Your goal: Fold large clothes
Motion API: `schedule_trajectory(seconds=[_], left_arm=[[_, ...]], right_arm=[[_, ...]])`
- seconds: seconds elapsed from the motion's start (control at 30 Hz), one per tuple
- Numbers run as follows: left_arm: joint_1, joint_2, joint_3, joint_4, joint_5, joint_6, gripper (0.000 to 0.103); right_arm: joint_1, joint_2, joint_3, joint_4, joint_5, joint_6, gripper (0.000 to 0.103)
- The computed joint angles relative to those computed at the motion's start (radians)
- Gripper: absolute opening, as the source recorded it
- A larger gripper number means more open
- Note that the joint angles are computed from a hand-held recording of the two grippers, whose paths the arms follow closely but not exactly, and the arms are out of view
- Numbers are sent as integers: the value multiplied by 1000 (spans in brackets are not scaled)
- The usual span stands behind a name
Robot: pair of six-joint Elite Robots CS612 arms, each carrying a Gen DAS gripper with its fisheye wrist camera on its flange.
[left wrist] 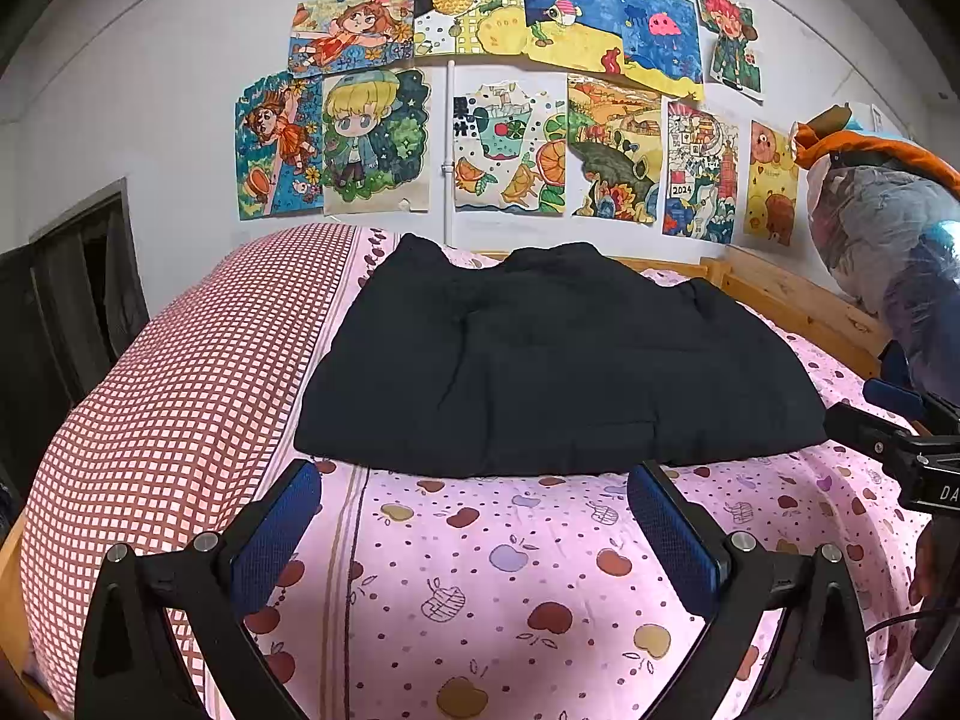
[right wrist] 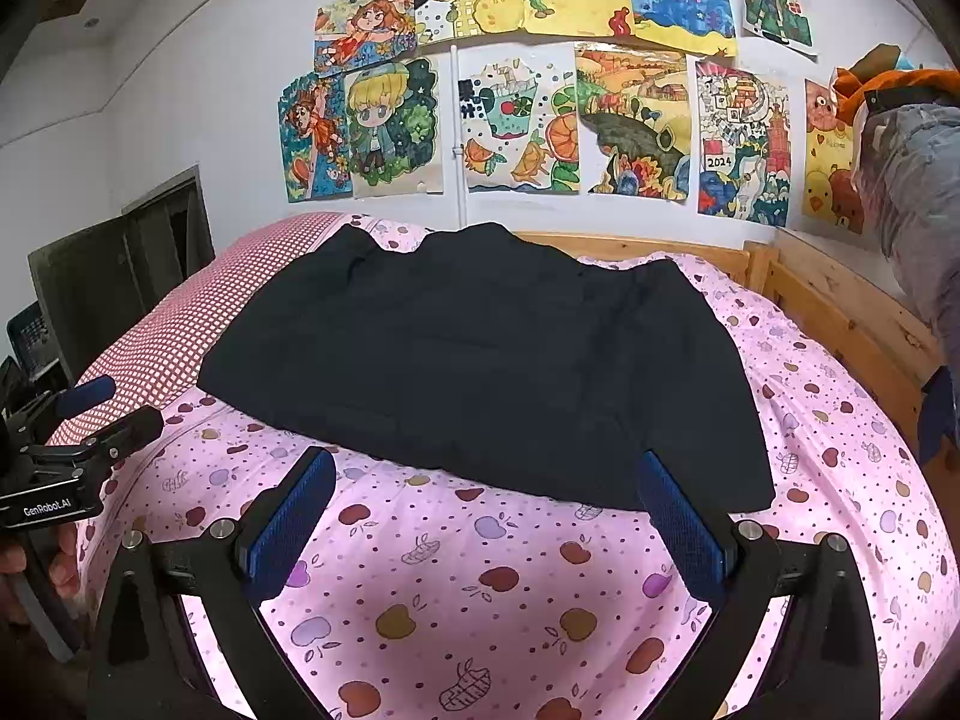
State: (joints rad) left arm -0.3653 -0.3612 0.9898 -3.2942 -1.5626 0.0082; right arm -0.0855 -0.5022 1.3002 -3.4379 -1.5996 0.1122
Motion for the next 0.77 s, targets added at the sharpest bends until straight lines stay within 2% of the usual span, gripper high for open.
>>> schedule_trajectory(seconds=[0.3, 0.5, 0.77], left_arm=[[-1, -1, 4, 4, 5, -7, 103], [6, -3, 1, 23, -46, -57, 103], [5, 1, -1, 6, -34, -80, 103]], right_arm=[[1, -1, 1, 6, 3, -3, 99], [0, 0, 1, 9, 4, -4, 99], [-2, -1, 2, 3, 14, -27, 99]])
